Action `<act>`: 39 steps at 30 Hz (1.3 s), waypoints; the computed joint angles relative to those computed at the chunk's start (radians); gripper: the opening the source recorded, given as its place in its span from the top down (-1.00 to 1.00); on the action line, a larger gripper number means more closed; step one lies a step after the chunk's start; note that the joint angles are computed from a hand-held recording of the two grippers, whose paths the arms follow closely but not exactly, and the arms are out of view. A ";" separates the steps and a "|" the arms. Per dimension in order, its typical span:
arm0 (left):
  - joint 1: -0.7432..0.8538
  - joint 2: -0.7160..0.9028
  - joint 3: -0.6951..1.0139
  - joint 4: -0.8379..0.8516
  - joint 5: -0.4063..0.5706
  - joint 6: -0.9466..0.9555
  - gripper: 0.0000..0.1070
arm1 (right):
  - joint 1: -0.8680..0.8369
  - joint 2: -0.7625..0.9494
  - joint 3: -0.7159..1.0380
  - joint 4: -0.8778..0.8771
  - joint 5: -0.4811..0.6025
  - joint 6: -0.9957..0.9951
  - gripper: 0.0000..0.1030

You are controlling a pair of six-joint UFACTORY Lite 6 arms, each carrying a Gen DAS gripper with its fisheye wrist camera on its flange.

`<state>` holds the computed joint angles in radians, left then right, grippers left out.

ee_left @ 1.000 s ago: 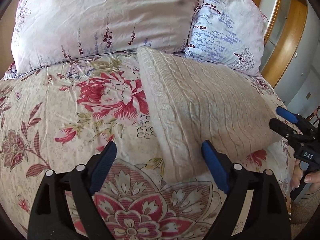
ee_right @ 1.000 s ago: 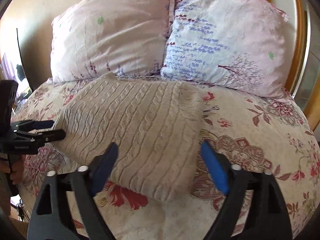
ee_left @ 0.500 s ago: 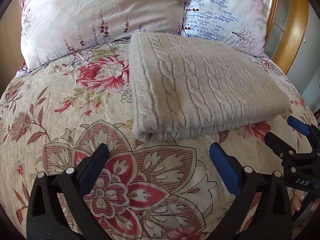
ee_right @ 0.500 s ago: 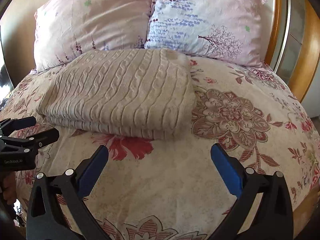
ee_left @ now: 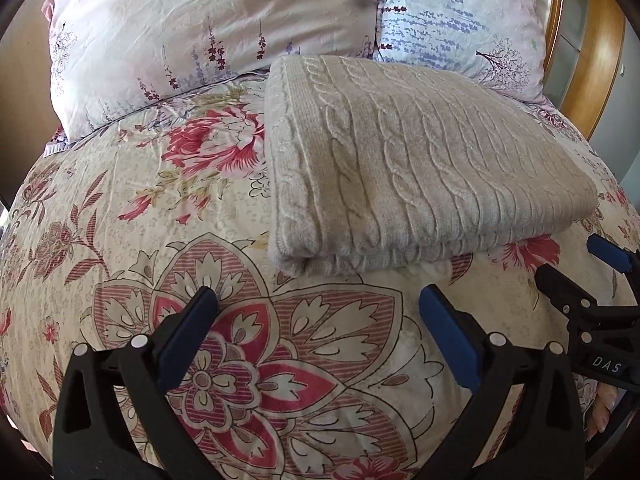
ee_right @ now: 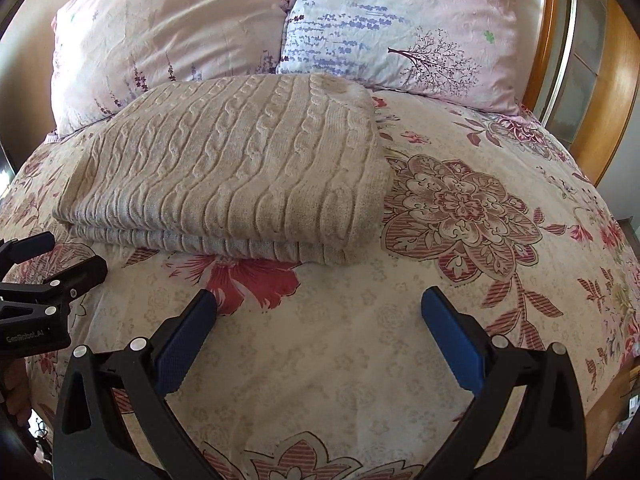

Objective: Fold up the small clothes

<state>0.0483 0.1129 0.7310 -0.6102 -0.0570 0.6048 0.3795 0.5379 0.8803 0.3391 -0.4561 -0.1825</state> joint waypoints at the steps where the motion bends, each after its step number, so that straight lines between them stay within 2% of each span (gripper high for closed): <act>1: 0.000 0.001 0.001 -0.008 0.000 0.010 -0.89 | 0.000 0.001 0.001 -0.001 0.001 0.003 -0.97; 8: 0.000 -0.001 -0.002 0.073 0.000 -0.067 -0.89 | -0.017 0.008 0.009 -0.068 0.011 0.067 -0.97; 18: 0.001 -0.001 -0.005 0.143 -0.003 -0.137 -0.89 | -0.015 0.010 0.009 -0.065 0.007 0.067 -0.97; 39: 0.002 0.000 -0.003 0.153 -0.002 -0.146 -0.89 | -0.014 0.011 0.010 -0.063 0.007 0.067 -0.97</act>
